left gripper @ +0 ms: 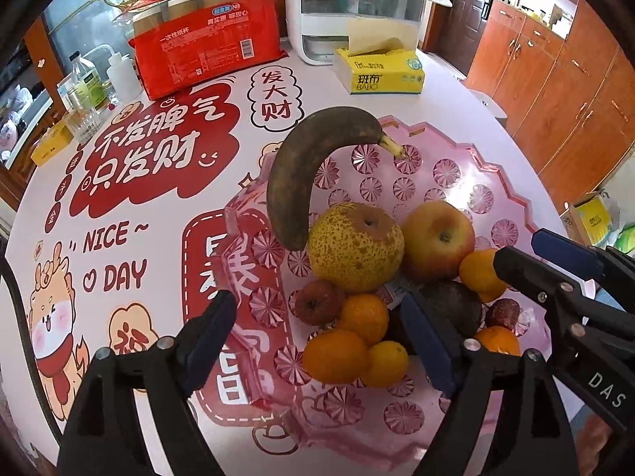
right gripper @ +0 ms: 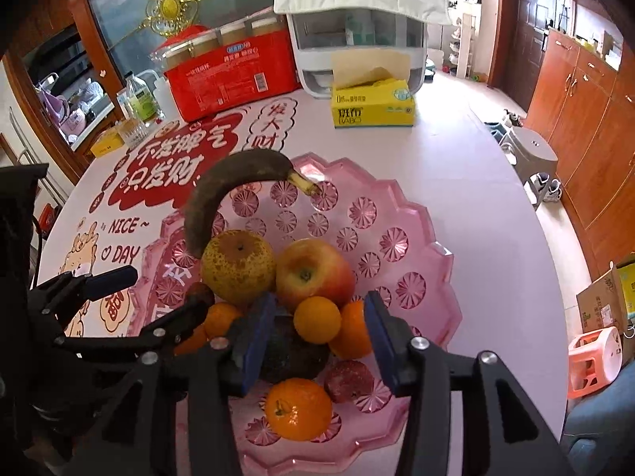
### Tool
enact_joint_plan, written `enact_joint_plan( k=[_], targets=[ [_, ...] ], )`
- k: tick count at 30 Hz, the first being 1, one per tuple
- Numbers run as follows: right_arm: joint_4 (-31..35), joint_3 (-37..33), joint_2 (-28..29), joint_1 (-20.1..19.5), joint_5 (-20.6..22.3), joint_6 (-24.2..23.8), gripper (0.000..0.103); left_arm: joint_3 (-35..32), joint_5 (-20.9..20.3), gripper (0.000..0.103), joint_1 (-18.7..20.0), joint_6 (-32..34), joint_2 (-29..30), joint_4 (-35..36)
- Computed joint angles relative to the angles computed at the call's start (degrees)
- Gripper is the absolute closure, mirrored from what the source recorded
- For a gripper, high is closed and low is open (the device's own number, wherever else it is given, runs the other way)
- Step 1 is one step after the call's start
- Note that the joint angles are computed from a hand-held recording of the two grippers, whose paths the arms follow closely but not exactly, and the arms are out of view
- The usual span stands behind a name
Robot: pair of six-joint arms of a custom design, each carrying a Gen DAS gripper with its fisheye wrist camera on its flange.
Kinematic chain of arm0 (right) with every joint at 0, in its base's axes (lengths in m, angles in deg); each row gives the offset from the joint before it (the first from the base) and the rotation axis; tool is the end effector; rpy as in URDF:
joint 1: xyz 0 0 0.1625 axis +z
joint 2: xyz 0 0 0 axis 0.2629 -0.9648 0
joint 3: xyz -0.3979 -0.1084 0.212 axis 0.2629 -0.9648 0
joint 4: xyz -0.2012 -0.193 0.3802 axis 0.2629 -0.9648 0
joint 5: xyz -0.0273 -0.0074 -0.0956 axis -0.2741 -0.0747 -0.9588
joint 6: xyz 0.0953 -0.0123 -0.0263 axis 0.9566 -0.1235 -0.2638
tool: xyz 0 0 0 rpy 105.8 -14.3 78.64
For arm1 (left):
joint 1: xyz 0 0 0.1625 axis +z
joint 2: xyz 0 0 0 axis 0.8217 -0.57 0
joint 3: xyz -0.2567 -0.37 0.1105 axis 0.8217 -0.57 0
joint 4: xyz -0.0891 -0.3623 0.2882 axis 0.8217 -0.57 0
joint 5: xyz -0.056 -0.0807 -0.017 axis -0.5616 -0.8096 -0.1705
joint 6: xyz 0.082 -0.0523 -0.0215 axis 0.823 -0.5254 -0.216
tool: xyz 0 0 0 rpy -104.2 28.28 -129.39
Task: Organize fruits
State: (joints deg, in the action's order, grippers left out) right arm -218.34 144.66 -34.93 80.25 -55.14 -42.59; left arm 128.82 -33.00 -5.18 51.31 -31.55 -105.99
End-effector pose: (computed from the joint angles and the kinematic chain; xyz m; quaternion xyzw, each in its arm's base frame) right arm 0.1375 -0.6110 0.2029 0.1288 -0.9083 0.2480 0.3113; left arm -0.2719 -0.6409 0.0370 0.1660 0.9110 -0.1799 0.3318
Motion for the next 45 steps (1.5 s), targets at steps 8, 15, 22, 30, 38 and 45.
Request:
enact_joint_plan(
  k=[8, 15, 22, 30, 38, 45],
  targets=[
    [-5.7, 2.7, -1.5, 1.9, 0.4, -1.7, 0.055, 3.5, 2.1, 0.013, -1.9, -2.4, -3.7, 0.2],
    [-6.4, 5.3, -3.5, 4.0, 0.9, -0.8, 0.055, 6.7, 4.5, 0.013, -3.7, -9.0, -9.0, 5.8],
    [-6.8, 8.3, -5.6, 8.0, -0.9, 0.6, 0.051, 11.3, 5.3, 0.013, -6.8, -12.1, -15.7, 8.2],
    [-4.7, 10.3, -7.9, 13.0, -4.5, 7.9, 0.042, 15.2, 7.4, 0.004, -10.2, -18.0, -23.4, 14.2],
    [-4.4, 12.1, -7.8, 17.6, -9.5, 14.0, 0.041, 18.5, 10.1, 0.004, -12.7, -21.2, -28.7, 17.2],
    [-5.7, 12.7, -7.3, 20.0, -12.0, 14.7, 0.040, 19.6, 9.8, 0.004, -13.4, -22.9, -30.6, 19.5]
  ],
)
